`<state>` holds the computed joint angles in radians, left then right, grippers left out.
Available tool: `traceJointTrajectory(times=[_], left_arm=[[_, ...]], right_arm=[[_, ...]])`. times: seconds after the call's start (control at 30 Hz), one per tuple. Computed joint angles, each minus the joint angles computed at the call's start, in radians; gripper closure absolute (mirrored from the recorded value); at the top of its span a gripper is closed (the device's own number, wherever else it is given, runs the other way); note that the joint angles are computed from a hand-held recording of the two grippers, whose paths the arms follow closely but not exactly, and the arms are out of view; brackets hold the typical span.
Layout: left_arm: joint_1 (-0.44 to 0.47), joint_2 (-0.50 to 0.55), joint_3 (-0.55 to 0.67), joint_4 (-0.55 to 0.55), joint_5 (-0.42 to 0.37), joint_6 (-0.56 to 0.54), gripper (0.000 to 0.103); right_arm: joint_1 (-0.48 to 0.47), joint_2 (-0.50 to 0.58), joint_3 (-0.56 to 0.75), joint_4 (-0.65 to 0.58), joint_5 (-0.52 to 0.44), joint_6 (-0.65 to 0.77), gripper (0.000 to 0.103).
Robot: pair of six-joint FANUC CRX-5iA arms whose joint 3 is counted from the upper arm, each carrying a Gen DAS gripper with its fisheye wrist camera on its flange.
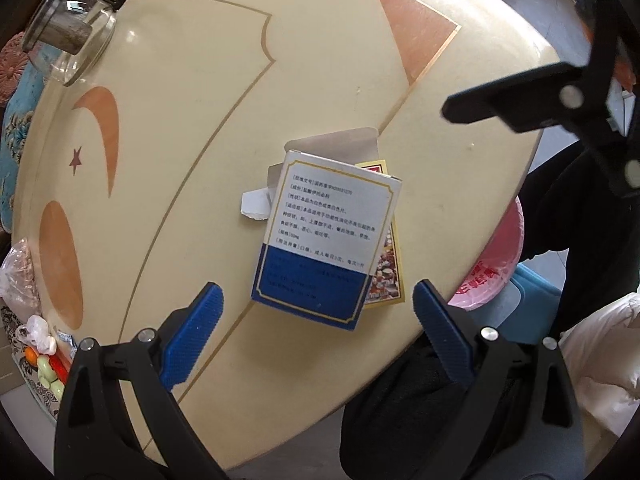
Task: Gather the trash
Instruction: 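Reach the left tool to the white-blue medicine box while the right tool reaches the snack box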
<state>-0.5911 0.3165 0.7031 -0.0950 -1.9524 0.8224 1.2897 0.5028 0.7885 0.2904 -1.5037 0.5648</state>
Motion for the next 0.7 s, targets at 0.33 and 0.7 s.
traceJointTrajectory(times=[0.33,0.7], left_arm=[[0.008,0.033,0.013,0.017,-0.008,-0.009,0.01],[0.025,0.054,0.014,0.049,-0.006,-0.037,0.01]], right_arm=[[-0.035,0.015,-0.022,-0.074,0.053,0.048,0.025],[-0.057,0.04,-0.013,-0.118,0.072,0.081,0.037]])
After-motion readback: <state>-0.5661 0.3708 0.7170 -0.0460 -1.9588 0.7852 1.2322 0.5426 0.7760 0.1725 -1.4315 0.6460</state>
